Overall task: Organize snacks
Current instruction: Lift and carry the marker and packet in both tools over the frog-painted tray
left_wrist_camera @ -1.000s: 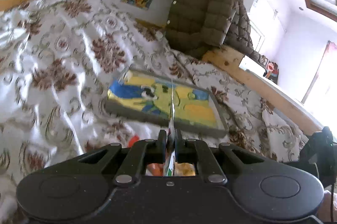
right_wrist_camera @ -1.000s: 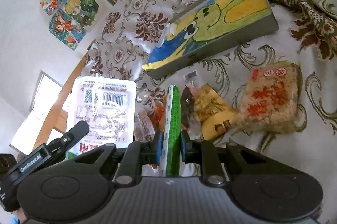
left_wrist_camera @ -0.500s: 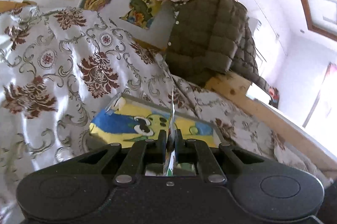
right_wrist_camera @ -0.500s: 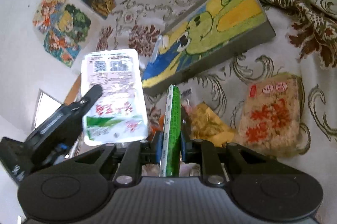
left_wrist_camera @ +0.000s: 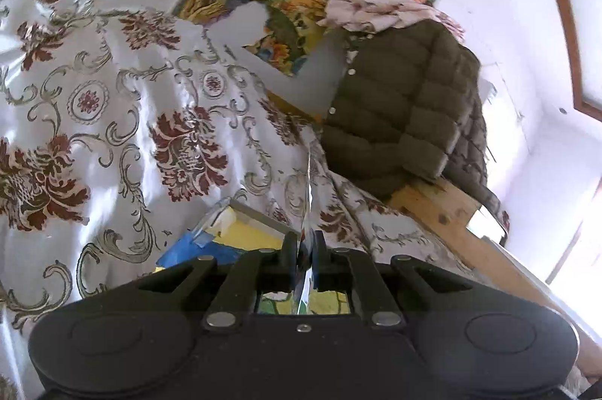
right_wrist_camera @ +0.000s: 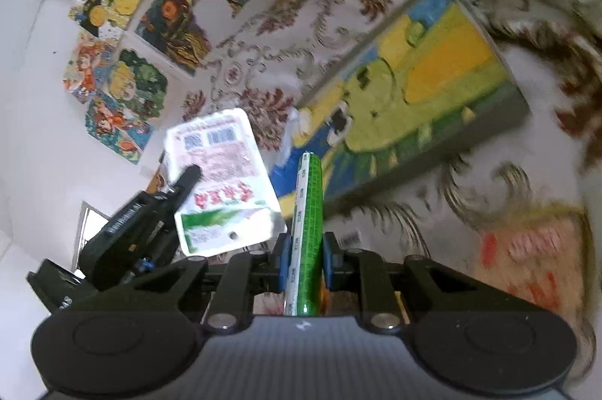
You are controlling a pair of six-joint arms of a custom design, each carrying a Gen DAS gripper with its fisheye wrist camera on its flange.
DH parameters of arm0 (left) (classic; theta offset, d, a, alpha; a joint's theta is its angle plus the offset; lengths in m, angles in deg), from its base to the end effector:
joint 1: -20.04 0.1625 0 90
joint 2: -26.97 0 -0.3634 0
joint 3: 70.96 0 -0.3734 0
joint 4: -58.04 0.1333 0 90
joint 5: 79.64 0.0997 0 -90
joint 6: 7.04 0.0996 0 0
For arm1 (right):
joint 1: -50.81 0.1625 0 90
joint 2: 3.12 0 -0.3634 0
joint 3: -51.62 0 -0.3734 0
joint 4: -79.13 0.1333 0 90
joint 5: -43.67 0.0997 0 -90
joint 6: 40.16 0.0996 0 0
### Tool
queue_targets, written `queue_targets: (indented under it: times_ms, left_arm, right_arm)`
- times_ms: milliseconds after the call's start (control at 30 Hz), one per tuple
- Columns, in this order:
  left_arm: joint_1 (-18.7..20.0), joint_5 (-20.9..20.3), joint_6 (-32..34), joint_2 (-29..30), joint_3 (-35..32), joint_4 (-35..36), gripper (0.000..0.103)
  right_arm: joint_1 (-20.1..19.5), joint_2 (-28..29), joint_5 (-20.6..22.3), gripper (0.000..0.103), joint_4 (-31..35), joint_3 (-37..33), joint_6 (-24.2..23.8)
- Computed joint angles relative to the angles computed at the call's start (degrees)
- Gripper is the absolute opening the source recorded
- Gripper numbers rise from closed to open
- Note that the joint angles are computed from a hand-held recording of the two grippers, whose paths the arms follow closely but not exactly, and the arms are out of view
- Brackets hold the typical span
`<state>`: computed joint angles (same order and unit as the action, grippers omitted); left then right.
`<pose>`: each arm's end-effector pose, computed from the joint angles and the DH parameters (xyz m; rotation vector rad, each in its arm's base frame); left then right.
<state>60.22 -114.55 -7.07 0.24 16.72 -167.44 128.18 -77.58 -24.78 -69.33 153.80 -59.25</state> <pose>-0.3101 -0.5432 0.0804 0.1267 2.2308 -1.8894 0.0431 -0.5845 0.3103 -0.3036 2.7838 -0.8849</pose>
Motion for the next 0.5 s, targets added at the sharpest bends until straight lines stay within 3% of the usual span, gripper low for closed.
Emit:
queue_targets:
  times_ms: [67,200,400,500]
  left_arm:
    - [0.7,0.4,-2.4,-0.1,-0.7,1.4,0.007]
    - [1.7,0.5,0.5,0.7,-2.4,-0.6,0.007]
    - [4.2,-1.8,-0.6,2.3,-4.9,-2.6,0.007]
    - [5.0,-2.0,-3.0,2.3,-4.5,-0.3,0.007]
  right_arm:
    - [0.8,1.5,-0.4,0.02,-1.9,-1.5,0.7]
    - [2.5,5.3,-2.7,0.02,-5.9,-5.0,1.4]
    - [3.9,12.3,-4.8,0.02,-8.8,-11.7,3.4]
    - [4.2,14.8,-6.5,0.02,-10.1,-14.0,2.8]
